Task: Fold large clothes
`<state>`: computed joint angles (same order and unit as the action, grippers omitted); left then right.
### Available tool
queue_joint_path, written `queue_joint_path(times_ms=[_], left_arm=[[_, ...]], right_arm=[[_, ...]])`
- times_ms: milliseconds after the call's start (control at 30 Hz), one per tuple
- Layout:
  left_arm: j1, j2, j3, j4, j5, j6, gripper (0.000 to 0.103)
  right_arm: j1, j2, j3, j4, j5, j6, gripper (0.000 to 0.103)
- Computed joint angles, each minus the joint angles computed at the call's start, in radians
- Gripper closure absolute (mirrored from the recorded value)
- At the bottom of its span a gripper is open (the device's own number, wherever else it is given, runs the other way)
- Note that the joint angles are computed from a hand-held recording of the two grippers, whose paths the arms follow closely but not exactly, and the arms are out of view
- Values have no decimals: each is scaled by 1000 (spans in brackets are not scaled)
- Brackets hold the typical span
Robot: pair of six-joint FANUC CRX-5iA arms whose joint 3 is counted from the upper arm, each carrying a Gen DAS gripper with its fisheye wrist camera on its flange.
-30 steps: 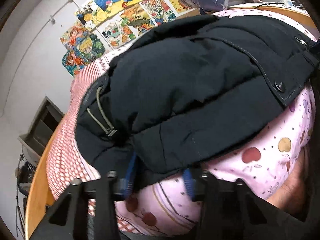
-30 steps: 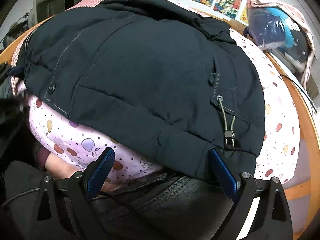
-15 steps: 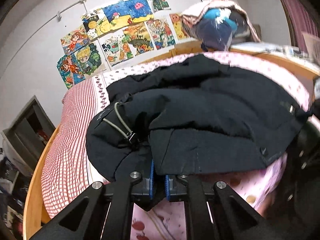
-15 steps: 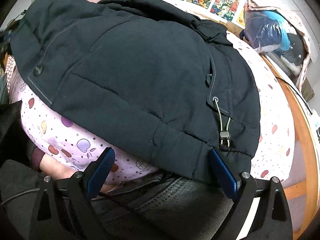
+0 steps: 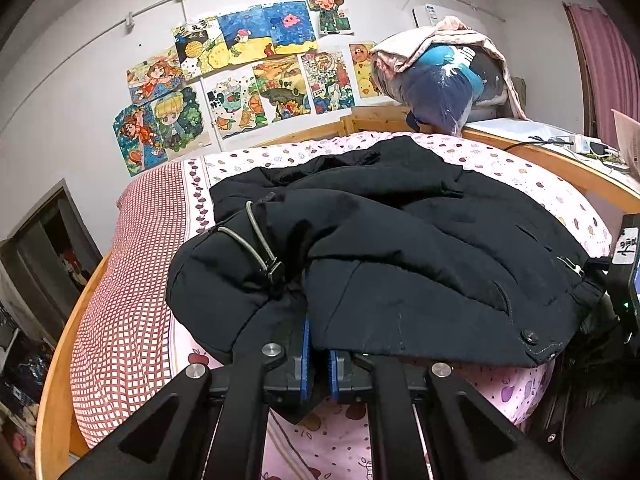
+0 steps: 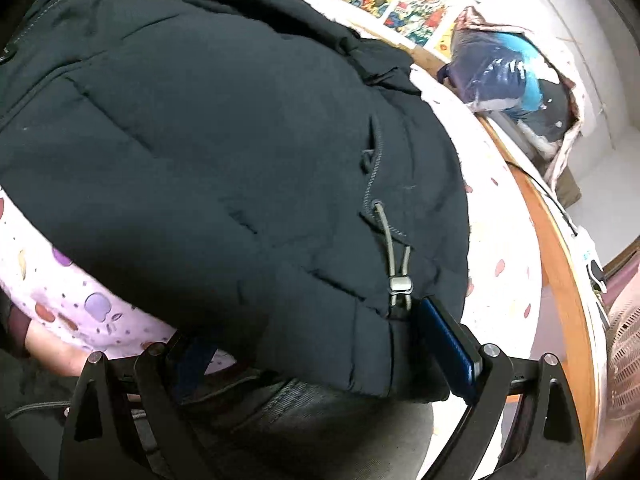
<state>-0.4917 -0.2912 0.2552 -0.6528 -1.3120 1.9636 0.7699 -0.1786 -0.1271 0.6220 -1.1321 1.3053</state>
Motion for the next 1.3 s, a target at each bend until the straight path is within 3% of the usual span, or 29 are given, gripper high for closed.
queue_joint_path(times_ms=[100,167,400,533,700,800,967,1300], left_arm=[[2,-4,-7,2,2,15,96],[4,-7,-13,5,3,25,96],[-34,-22,-41,-35,-23,81,96],[-44,-32,-52,-44,-23,117,96],[-96,-47,-38,-123,-31,166,96],[-168,-51,-17,-222,-74,210,97],[-256,-69,-1,-334,-127,265,97],[-480,-99,37,-550,-283,303,99]], right_arm=[[-1,-25,-61,97,56,-84,19],[-15,-37,-66,89,86,-102,24],[-37,-87,-114,97,211,-115,68],[-28,-103,-156,171,247,-154,82],[-46,-144,-167,207,342,-278,89],[-68,-163,-148,157,404,-316,93],[-73,-199,-176,195,470,-370,94],[-9,-324,-260,313,499,-477,96]])
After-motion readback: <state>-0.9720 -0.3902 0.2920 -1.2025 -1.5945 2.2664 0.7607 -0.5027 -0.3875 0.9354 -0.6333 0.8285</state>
